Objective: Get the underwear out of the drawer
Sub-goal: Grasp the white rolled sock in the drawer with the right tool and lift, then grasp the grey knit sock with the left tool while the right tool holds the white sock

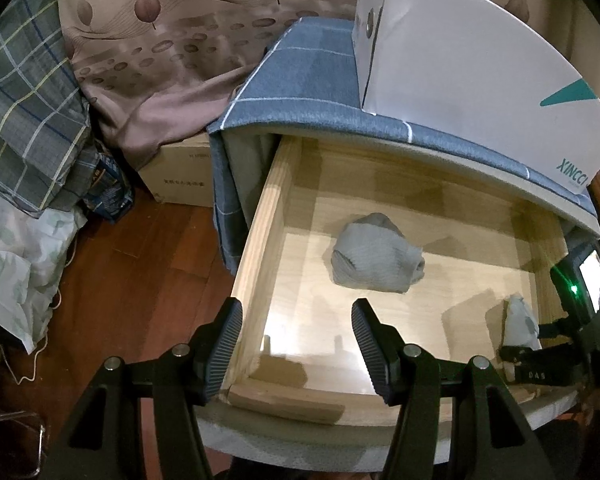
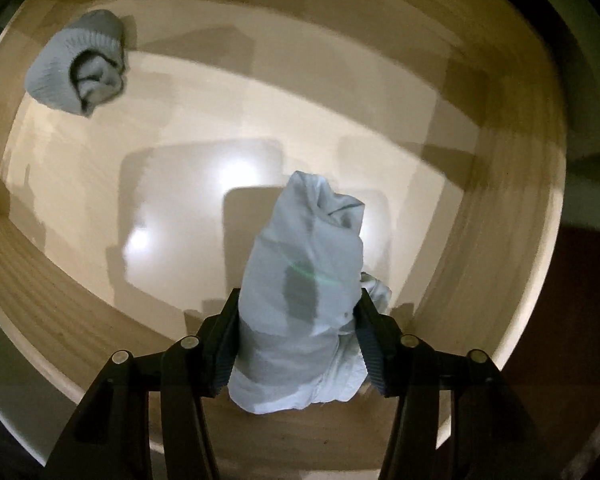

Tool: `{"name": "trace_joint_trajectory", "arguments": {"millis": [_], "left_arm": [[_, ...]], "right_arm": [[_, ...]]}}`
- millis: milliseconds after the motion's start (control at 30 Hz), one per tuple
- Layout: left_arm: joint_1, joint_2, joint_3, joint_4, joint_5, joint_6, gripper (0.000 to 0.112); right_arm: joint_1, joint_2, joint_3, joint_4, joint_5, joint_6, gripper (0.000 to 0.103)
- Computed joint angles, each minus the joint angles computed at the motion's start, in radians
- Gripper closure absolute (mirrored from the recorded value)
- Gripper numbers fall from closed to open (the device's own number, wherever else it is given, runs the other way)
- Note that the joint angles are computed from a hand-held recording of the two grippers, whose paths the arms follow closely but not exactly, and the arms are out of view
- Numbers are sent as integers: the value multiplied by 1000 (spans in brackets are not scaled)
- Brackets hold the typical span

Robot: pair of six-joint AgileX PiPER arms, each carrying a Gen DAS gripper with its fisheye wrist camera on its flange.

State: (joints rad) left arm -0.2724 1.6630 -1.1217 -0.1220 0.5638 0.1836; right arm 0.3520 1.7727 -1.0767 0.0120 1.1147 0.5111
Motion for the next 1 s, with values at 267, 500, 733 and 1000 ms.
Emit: {"name": "trace_joint_trajectory", "arguments": {"millis": [267, 500, 733, 1000], "left_arm": [[-5, 11, -11, 2, 20, 19, 54], [28, 95, -127, -130, 163, 243, 54], [-44, 135, -183, -46, 127, 388, 54], [-112, 319, -396, 10, 257, 397, 54]], "right_arm": [[27, -53, 75, 24, -22, 110, 53], [1, -85, 133, 32, -90, 119, 53], [-26, -106, 112, 21, -52, 95, 53], [-30, -90, 86, 22, -43, 94, 53]]}}
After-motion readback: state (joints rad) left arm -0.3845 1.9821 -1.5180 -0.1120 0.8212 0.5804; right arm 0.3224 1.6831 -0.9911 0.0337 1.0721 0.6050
